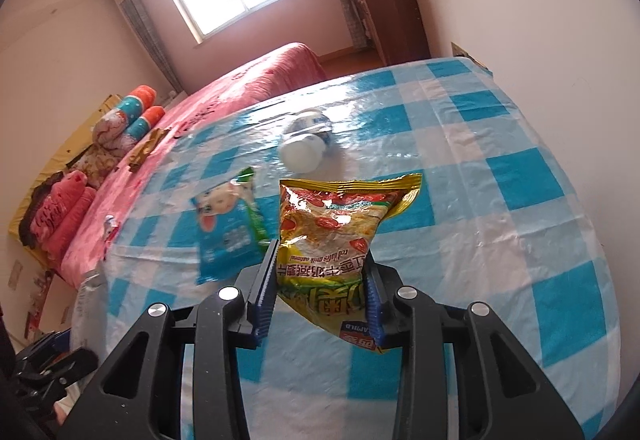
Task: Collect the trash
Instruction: 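Carry the grey bag and yellow snack bag toward the orange bucket with both tools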
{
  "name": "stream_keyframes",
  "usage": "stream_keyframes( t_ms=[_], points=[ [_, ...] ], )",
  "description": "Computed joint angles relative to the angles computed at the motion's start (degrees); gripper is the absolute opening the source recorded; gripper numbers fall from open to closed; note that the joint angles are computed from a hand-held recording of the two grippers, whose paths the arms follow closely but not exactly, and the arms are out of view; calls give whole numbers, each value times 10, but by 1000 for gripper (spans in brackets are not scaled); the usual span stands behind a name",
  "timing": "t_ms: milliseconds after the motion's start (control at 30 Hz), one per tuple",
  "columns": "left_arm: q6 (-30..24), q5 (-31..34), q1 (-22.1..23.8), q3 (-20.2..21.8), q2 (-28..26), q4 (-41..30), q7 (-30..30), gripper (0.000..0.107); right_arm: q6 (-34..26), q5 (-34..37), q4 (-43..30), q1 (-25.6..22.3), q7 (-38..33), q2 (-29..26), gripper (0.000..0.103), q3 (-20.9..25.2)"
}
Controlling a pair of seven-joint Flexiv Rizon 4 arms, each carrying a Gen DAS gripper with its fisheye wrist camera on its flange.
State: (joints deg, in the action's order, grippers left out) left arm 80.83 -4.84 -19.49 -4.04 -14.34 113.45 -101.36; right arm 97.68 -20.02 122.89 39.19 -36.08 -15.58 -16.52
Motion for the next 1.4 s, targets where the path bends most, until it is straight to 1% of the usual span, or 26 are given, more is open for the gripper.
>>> stream_keyframes(
  t_ms=[67, 200, 267, 400, 467, 500, 567, 633, 667, 767, 800, 867, 1033, 1200, 1267, 1333, 1400],
  points=[
    [4, 0, 0, 0, 5, 5, -1, 78, 1, -1, 2, 2, -1, 8, 38, 5],
    [13, 3, 2, 4, 18, 17, -3, 78, -4, -1, -5, -31, -11, 20, 38, 60],
    [16, 6, 4, 5, 26, 25, -4, 78, -5, -8, -8, -36, -9, 24, 38, 71],
    [27, 9, 9, 9, 47, 46, -9, 78, -16, 2, -31, -95, -30, 22, 38, 158],
    [31, 10, 13, 10, 56, 56, -11, 78, -20, 9, -41, -115, -40, 20, 38, 191],
    [32, 12, 14, 12, 61, 60, -14, 78, -23, 16, -49, -130, -51, 18, 38, 216],
    [35, 20, 17, 17, 73, 71, -21, 78, -28, 28, -60, -150, -68, 15, 38, 250],
    [36, 29, 21, 21, 84, 80, -30, 78, -37, 48, -79, -175, -95, 7, 38, 297],
    [36, 36, 23, 23, 89, 83, -37, 78, -39, 54, -83, -178, -103, 5, 38, 306],
    [36, 59, 33, 29, 108, 95, -61, 78, -53, 79, -107, -196, -144, -4, 38, 353],
    [34, 71, 37, 32, 116, 99, -73, 78, -59, 92, -118, -206, -162, -9, 38, 376],
    [31, 96, 47, 35, 132, 108, -98, 78, -71, 113, -139, -214, -196, -18, 38, 408],
    [12, 158, 86, 32, 180, 132, -157, 78, -105, 160, -190, -222, -275, -40, 38, 472],
    [-4, 195, 142, 21, 241, 175, -202, 78, -153, 181, -248, -195, -341, -65, 38, 499],
    [-13, 209, 167, 15, 265, 190, -215, 78, -169, 188, -268, -179, -362, -74, 38, 502],
    [-22, 214, 190, 17, 290, 211, -221, 79, -189, 192, -292, -160, -385, -86, 38, 506],
    [-24, 206, 204, 22, 307, 230, -214, 78, -213, 195, -319, -140, -410, -101, 38, 509]
  ],
)
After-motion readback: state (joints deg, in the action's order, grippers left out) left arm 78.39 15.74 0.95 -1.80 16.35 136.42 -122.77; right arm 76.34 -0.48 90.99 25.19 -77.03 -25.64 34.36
